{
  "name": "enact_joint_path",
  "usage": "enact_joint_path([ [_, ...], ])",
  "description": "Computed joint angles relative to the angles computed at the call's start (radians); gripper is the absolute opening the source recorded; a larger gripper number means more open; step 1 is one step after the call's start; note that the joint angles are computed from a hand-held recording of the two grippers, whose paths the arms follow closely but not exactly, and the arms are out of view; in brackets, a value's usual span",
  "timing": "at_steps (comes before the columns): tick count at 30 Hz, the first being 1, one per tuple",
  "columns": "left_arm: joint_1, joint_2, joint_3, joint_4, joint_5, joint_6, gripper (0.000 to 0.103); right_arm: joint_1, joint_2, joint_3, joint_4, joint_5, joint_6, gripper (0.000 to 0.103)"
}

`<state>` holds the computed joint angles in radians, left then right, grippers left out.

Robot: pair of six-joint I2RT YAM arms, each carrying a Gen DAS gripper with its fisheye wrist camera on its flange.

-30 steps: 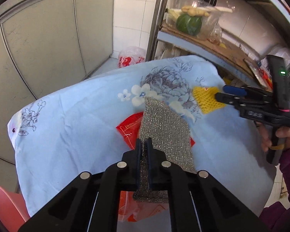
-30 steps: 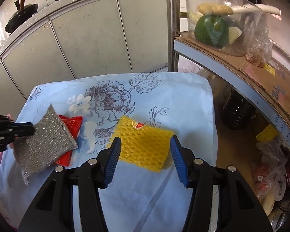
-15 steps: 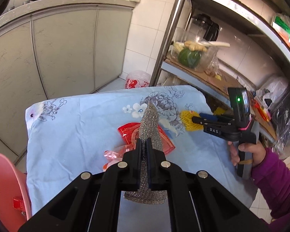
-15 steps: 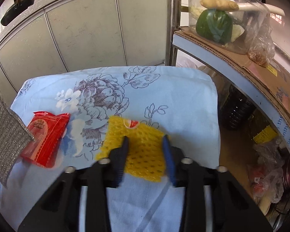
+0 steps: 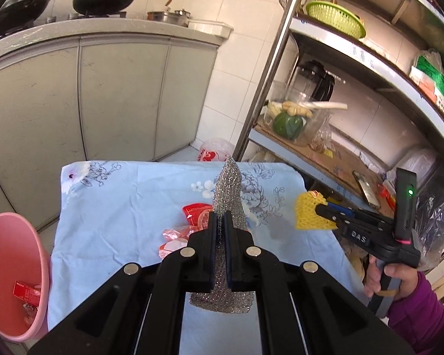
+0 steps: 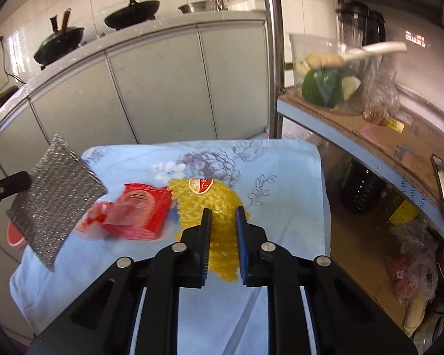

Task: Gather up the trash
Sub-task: 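Carry the steel wool and foam net with both tools over the pink bucket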

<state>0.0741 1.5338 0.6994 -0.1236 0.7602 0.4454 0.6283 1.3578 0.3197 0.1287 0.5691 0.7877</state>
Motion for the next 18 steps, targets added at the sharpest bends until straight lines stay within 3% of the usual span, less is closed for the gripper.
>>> enact_joint_path([
  [7,0.105,-0.115,-0.051,0.010,0.060,-0.014,0.004,0.187,-0.023,0.099,-0.130,0.116,0.076,0.017],
  [18,0.338,-0.157,-0.052,0.060,0.084,0.010,0.004,0.268,0.241,0.401,-0.027,0.059,-0.103,0.017],
])
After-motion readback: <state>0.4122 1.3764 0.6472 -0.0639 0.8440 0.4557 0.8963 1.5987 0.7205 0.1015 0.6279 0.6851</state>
